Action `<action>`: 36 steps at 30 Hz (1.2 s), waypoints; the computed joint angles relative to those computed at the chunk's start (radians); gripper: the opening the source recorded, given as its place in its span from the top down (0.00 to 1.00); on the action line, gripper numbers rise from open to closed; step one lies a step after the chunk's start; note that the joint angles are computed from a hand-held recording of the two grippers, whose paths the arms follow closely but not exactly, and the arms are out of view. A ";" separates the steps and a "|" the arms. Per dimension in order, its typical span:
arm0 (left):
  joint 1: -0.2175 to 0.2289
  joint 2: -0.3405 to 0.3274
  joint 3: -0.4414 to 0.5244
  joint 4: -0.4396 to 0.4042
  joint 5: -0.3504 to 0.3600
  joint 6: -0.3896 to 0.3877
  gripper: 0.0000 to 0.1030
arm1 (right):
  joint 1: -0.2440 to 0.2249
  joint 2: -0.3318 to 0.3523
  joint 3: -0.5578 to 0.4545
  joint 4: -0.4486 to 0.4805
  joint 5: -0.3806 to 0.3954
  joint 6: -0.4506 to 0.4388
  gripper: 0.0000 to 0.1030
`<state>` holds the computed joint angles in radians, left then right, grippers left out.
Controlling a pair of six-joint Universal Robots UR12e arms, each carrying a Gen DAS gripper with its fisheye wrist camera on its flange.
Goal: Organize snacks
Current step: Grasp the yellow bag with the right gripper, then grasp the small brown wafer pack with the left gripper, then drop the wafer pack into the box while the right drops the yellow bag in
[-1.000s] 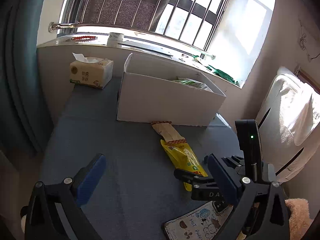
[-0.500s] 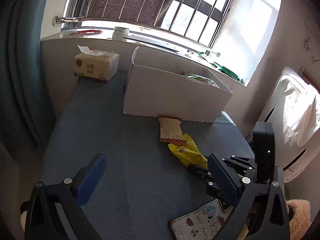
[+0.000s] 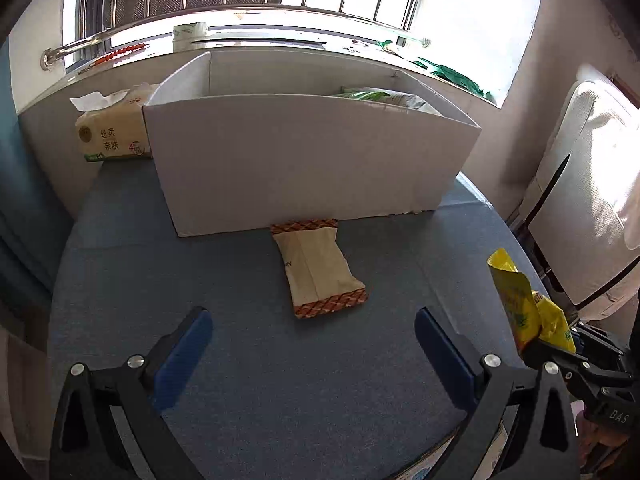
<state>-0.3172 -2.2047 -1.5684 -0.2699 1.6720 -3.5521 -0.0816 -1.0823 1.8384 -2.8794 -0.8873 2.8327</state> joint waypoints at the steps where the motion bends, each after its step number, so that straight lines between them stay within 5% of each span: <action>1: -0.001 -0.015 0.027 -0.035 0.001 0.005 0.00 | -0.004 0.004 0.002 -0.016 0.012 0.023 0.66; 8: 0.006 -0.104 0.176 -0.218 0.022 0.040 0.03 | -0.025 0.014 -0.001 -0.047 0.051 0.082 0.66; 11: -0.001 -0.120 0.197 -0.230 0.073 0.098 0.22 | -0.028 0.015 0.000 -0.056 0.055 0.089 0.66; 13: 0.003 -0.113 0.186 -0.211 0.054 0.103 0.51 | -0.030 0.014 0.001 -0.052 0.061 0.085 0.66; 14: 0.005 -0.107 0.177 -0.206 0.043 0.098 0.51 | -0.029 0.014 0.002 -0.053 0.060 0.083 0.66; 16: 0.016 -0.088 0.135 -0.146 -0.012 0.102 0.53 | -0.026 0.016 0.000 -0.053 0.058 0.079 0.66; 25: 0.021 0.026 -0.046 0.151 -0.037 0.089 0.53 | -0.014 0.025 -0.019 -0.059 0.070 0.074 0.66; 29: 0.036 0.061 -0.081 0.282 -0.055 0.064 0.53 | -0.003 0.033 -0.049 -0.140 0.077 0.125 0.66; 36: 0.071 0.059 -0.020 0.342 -0.085 0.058 0.53 | 0.040 0.067 -0.190 -0.165 0.029 0.123 0.66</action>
